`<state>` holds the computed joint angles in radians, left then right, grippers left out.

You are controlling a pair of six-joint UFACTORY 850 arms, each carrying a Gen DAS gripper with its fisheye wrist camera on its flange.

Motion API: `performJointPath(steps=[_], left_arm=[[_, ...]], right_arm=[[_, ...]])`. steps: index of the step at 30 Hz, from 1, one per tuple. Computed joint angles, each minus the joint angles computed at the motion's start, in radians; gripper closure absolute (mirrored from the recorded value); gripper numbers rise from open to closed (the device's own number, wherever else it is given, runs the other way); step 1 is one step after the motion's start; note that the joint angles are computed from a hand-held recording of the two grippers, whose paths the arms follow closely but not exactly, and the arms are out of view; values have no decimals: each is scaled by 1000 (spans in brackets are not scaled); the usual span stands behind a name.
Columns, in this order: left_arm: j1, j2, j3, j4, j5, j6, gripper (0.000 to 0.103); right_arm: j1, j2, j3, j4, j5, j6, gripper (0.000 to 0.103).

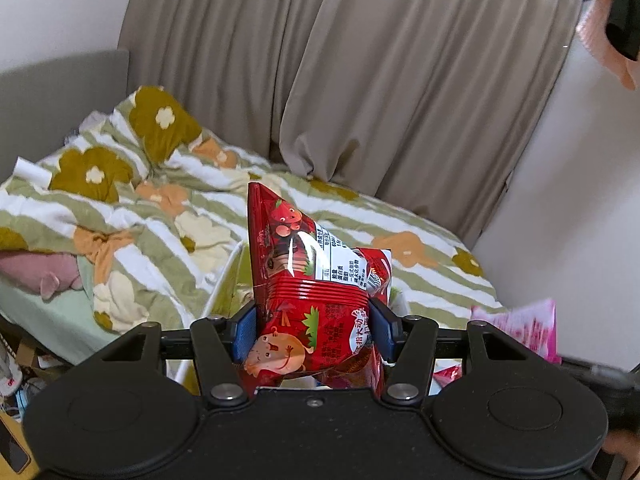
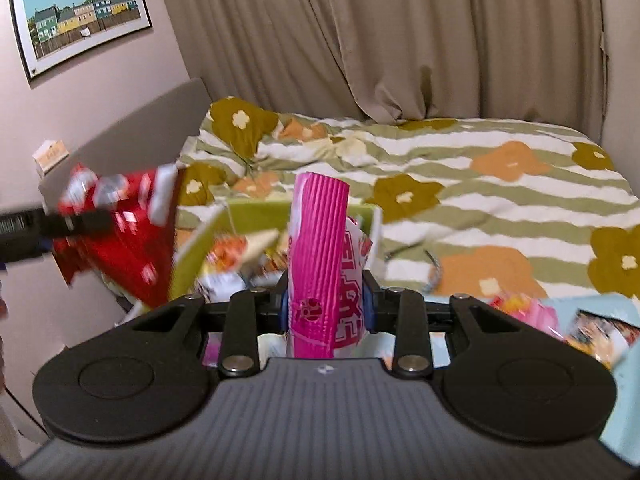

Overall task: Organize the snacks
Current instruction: 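Lower red bag with left gripper while right gripper lowers pink Oishi bag into box, then withdraw both open grippers from the box toward the last bags on the mat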

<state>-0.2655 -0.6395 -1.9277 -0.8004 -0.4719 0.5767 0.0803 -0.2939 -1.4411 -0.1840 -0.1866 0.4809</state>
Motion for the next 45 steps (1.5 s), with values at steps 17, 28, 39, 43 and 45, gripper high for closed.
performJointPath(steps=[17,28,39,43,45], left_arm=[[26,-31,32,117,-23,180,4],[14,-19,43,162,38,112,3],[5,11,101,124,58,151,3],[5,28,120,75,66,213,3],[4,38,126,49,67,247,3]], right_arm=[[98,-196,-245,-224,-153,349,55],[86,-250,-312,-85,-132,187,9],[85,-178,-183,-165,-53,260,0],[89,-143,-142,-263,-32,360,0],[97,-127,-127,-374,-38,467,0]])
